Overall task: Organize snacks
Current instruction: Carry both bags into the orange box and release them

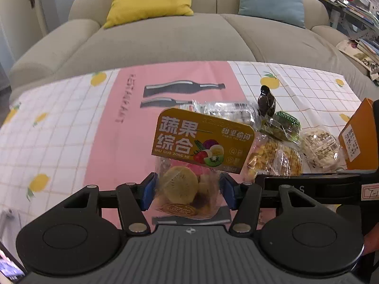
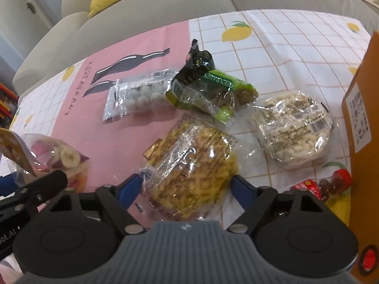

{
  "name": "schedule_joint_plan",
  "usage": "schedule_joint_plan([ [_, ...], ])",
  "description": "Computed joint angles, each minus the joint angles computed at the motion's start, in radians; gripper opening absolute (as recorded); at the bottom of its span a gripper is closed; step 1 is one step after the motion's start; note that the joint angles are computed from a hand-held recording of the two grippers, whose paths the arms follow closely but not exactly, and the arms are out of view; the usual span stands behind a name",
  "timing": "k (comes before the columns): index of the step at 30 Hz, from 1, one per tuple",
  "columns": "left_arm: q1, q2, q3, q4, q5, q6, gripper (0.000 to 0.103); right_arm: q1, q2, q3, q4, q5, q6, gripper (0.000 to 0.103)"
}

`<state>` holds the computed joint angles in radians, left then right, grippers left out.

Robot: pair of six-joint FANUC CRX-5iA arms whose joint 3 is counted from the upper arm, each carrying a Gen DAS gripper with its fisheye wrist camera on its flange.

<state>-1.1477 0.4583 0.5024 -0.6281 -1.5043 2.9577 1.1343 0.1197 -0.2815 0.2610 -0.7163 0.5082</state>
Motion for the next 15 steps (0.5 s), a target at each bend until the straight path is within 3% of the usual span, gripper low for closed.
schedule_joint_plan([
  [6,-0.013,0.0,0.008,0.01,-0.007,0.025,0.065,-0.011,-0.039,-0.006,-0.027,-0.004,0.03,0.055],
  [15,-0.042,-0.018,0.046,0.002,0.002,0.072,0.065,-0.026,-0.239,-0.077,-0.08,0.021,0.06,0.052],
])
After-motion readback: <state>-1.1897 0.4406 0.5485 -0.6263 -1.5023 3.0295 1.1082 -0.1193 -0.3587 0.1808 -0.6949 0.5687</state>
